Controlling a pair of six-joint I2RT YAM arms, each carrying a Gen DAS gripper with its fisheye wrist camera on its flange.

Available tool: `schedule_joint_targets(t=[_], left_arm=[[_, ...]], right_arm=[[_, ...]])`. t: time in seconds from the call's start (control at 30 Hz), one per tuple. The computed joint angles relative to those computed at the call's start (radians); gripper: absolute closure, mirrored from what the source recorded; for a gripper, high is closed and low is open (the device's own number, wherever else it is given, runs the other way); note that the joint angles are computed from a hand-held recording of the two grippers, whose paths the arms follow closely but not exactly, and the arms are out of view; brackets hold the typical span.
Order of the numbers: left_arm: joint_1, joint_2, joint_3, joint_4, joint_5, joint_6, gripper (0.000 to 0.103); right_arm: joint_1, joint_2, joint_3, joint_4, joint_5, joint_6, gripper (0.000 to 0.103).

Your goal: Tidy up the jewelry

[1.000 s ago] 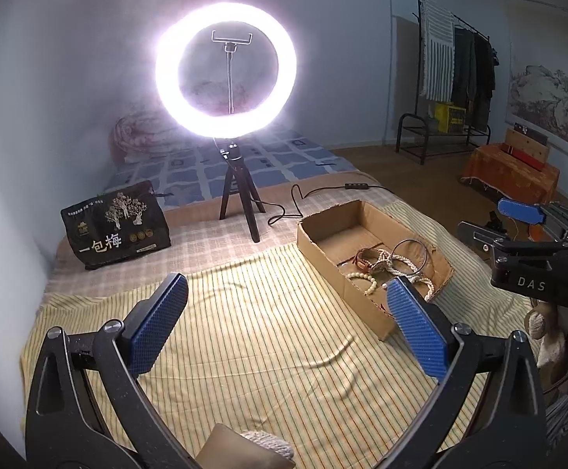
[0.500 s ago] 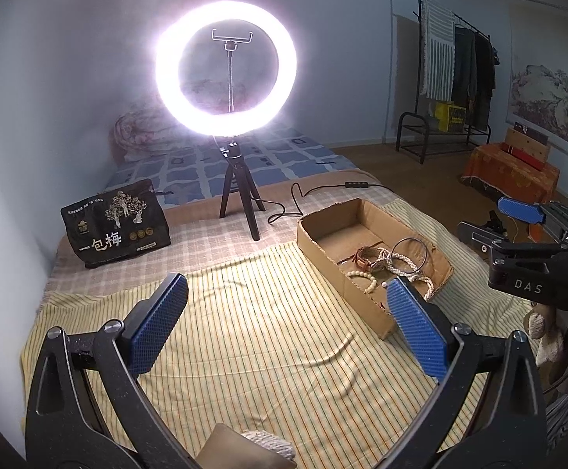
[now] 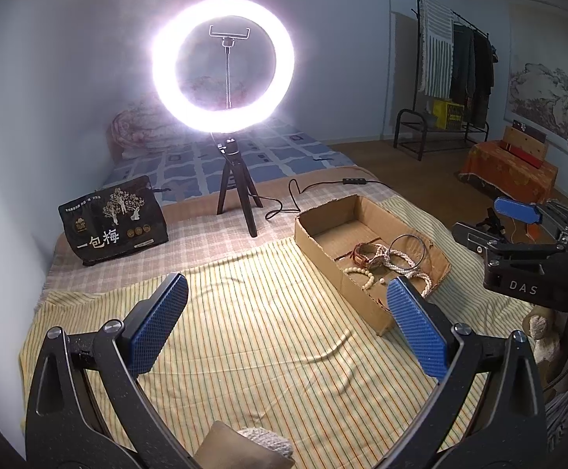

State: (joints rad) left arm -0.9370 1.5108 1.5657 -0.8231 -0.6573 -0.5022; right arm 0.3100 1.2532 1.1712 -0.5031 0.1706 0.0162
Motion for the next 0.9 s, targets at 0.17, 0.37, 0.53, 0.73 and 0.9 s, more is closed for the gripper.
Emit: schedule_joint_targets(t=[0.17, 0.37, 0.53, 0.73, 0.9], left_arm=[[0.001, -0.001, -0.003, 0.001, 0.0, 0.0, 0.0], [0.005, 0.0, 0.002, -0.015, 0.004, -0.01, 0.0], [0.003, 0.005, 0.01, -0.031, -0.015, -0.013, 0.0], [0.009, 0.004, 0.011, -0.037, -0.004, -0.018, 0.0], [0.013, -0.002, -0.004, -0.022, -0.017, -0.01, 0.0]], right_arm=[[-0.002, 0.001, -0.004, 0.004, -0.001, -0.006, 0.022], [-0.005, 0.0, -0.012, 0.006, -0.004, -0.008, 0.022], [-0.003, 0.001, -0.013, 0.007, -0.003, -0.009, 0.022], [0.0, -0.002, -0.023, 0.009, -0.003, -0.017, 0.022], [0.001, -0.001, -0.022, 0.004, -0.003, -0.016, 0.022]])
